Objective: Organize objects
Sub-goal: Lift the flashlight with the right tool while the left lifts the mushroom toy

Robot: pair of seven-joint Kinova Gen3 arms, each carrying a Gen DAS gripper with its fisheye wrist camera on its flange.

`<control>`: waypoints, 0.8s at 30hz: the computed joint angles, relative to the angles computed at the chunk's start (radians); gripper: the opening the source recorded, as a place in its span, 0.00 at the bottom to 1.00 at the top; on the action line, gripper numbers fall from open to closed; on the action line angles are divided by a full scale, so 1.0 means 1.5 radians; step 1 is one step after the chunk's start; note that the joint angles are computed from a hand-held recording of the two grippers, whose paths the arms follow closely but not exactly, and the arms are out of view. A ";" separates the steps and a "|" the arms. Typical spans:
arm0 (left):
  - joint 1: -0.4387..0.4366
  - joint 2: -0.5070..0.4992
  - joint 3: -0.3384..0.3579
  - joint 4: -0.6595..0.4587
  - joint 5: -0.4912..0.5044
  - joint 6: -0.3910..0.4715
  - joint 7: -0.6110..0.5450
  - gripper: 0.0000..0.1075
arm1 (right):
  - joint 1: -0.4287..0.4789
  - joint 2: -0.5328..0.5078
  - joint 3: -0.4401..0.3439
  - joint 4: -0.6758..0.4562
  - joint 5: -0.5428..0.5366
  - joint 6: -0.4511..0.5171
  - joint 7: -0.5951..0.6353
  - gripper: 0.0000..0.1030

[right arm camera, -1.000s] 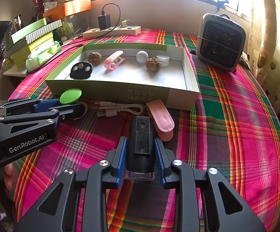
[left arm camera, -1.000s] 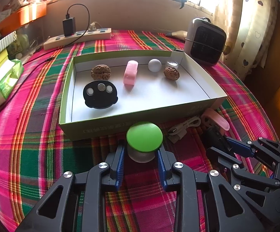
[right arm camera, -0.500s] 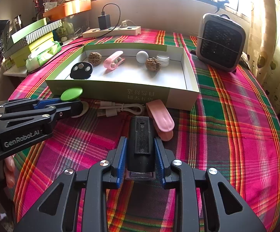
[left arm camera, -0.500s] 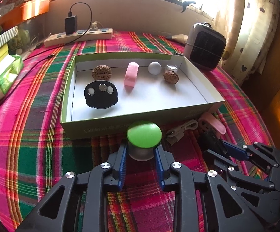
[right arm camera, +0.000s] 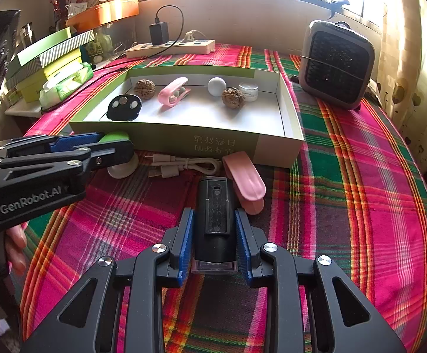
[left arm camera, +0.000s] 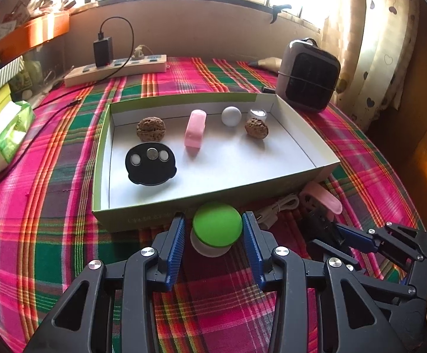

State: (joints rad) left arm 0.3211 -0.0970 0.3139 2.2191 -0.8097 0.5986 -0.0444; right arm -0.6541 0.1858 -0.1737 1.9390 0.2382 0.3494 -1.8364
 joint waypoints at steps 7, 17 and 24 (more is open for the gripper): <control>-0.004 -0.003 -0.003 0.000 -0.001 -0.001 0.001 0.35 | -0.001 0.000 0.001 0.000 0.000 0.000 0.000 0.28; -0.003 -0.004 0.003 0.003 -0.008 0.000 0.006 0.29 | -0.002 -0.001 0.001 0.000 0.003 0.001 -0.004 0.28; -0.005 -0.007 0.004 0.007 -0.012 -0.002 0.016 0.29 | -0.003 -0.001 0.001 0.000 0.005 0.001 -0.005 0.28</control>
